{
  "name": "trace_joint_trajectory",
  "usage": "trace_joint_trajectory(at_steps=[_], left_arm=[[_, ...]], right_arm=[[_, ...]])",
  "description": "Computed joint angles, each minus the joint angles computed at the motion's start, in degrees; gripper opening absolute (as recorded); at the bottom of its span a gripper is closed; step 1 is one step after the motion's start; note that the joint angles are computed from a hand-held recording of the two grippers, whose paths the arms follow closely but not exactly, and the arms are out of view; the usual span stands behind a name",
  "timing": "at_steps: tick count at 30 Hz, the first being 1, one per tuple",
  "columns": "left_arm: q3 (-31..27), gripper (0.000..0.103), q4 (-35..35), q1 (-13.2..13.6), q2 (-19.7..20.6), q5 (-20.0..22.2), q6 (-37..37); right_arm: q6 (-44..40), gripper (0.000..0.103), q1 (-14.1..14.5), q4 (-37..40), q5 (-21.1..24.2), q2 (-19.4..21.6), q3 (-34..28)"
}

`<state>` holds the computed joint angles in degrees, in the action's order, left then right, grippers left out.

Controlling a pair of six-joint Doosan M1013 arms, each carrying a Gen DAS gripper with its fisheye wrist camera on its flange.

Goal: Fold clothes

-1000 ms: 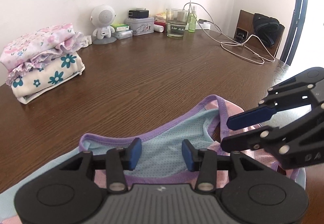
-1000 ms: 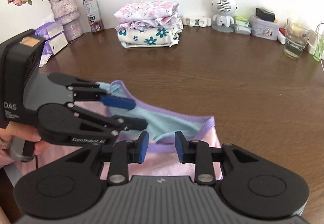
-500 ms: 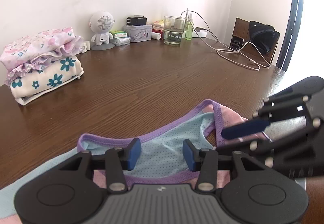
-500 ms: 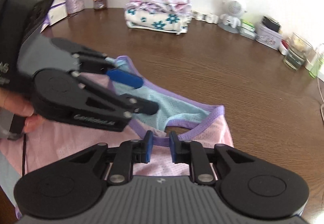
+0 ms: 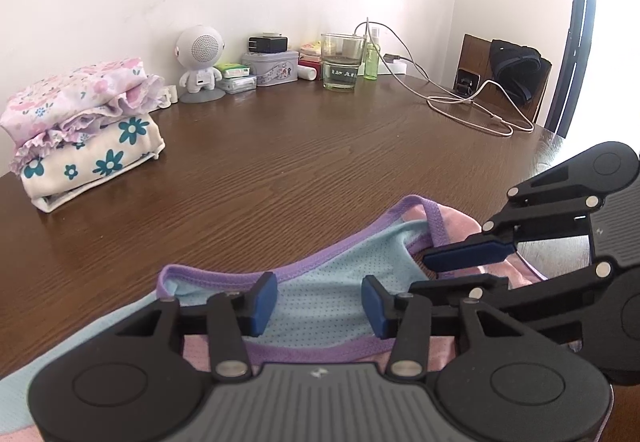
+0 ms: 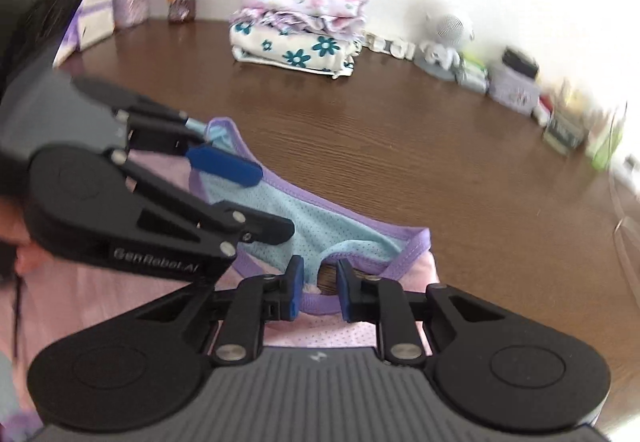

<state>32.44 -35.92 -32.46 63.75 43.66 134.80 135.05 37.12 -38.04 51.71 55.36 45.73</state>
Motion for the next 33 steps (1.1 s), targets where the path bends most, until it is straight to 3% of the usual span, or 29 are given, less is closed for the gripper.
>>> trace_joint_trajectory(at_steps=[3, 5, 7, 9, 12, 19, 23, 31, 33], left_arm=[[-0.1, 0.045, 0.0, 0.0, 0.1, 0.1, -0.1], [0.0, 0.045, 0.0, 0.0, 0.0, 0.0, 0.0], [-0.2, 0.045, -0.1, 0.0, 0.1, 0.1, -0.1], [-0.3, 0.045, 0.0, 0.0, 0.1, 0.2, -0.1], [-0.2, 0.047, -0.1, 0.0, 0.1, 0.1, 0.1], [0.2, 0.048, -0.3, 0.0, -0.1, -0.1, 0.6], [0.2, 0.048, -0.5, 0.0, -0.1, -0.1, 0.6], [0.6, 0.048, -0.3, -0.1, -0.3, -0.4, 0.8], [0.8, 0.048, -0.2, -0.1, -0.4, -0.6, 0.8]], right_arm=[[-0.9, 0.019, 0.1, -0.1, 2.6, 0.6, -1.4], [0.1, 0.021, -0.4, 2.3, 1.8, 0.1, -1.1], [5.4, 0.027, -1.3, 4.6, -4.3, -2.2, 2.8], [11.0, 0.03, -1.7, 2.8, -6.2, -3.2, 4.7], [12.6, 0.029, -1.5, -0.9, -1.0, -2.1, 3.0], [9.4, 0.029, -1.9, 0.5, -2.8, -1.1, 1.9], [6.9, 0.026, -1.8, 0.8, -1.3, 0.2, -0.3], [3.5, 0.025, -2.2, 2.5, -3.6, -0.1, 0.6], [0.5, 0.023, -2.1, 2.8, -2.0, 0.3, -0.3]])
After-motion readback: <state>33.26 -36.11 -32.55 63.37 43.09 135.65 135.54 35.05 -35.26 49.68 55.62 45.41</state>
